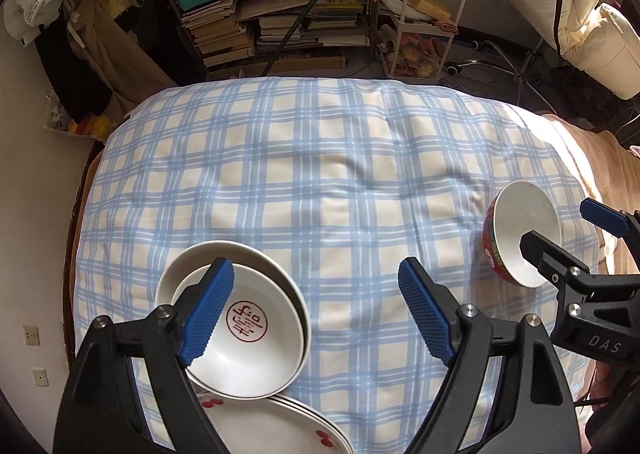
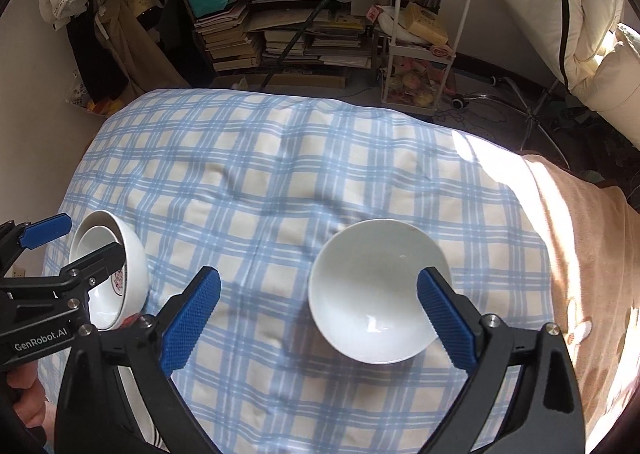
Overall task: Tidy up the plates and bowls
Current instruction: 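Close the left tool on a white bowl rim while the right tool grasps another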
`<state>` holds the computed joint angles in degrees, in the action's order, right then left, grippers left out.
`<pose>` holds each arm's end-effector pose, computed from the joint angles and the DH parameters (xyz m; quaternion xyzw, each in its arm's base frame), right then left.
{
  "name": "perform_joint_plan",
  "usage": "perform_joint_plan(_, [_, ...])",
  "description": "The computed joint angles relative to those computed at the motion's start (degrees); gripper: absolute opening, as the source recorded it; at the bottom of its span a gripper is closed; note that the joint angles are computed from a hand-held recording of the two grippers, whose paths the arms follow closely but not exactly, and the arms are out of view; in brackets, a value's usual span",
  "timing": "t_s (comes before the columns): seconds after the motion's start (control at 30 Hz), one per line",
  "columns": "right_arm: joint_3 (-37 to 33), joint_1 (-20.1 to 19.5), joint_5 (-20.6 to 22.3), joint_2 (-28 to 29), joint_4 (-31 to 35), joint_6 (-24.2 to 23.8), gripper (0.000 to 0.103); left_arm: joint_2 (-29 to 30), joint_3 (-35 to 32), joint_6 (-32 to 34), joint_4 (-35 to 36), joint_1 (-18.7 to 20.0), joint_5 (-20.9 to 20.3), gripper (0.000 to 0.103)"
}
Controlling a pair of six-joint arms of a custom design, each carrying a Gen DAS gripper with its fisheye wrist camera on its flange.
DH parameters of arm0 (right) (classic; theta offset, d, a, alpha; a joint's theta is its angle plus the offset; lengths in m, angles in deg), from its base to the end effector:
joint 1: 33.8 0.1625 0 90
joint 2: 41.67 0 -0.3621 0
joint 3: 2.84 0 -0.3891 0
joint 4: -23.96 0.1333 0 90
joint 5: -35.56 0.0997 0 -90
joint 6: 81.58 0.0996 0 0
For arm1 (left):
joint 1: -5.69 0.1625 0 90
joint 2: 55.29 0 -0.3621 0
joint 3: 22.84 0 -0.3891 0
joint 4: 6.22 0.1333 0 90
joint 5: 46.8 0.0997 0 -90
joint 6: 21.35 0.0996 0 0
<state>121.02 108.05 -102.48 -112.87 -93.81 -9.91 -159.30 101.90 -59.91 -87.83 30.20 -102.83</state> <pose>0.3630 -0.2098 0.0936 -0.0671 -0.8937 0.2570 0.3615 -0.2156 -0.3060 0.2554 0.2870 0.8831 -0.0749 0.3635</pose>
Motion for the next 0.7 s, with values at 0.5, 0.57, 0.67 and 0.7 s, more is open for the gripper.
perform_joint_plan(0.5, [10.68, -4.85, -0.68, -14.22, 6.56, 3.20, 0.103, 11.06, 2.88, 1.06, -13.12, -3.10, -4.92, 0.083])
perform_joint_plan(0.57, [12.03, -5.58, -0.62, -15.47, 6.62, 3.40, 0.103, 12.60, 2.90, 1.01, -14.20, -2.98, -5.39, 0.083])
perform_joint_plan(0.67, [14.30, -6.88, -0.23, -17.26, 5.45, 3.14, 0.103, 14.63, 3.19, 1.62, -15.66, -2.65, -6.20, 0.083])
perform_joint_plan(0.7, [15.06, -7.33, -0.12, -17.80, 4.78, 2.89, 0.103, 15.30, 3.37, 1.91, -16.26, -2.50, -6.35, 0.083])
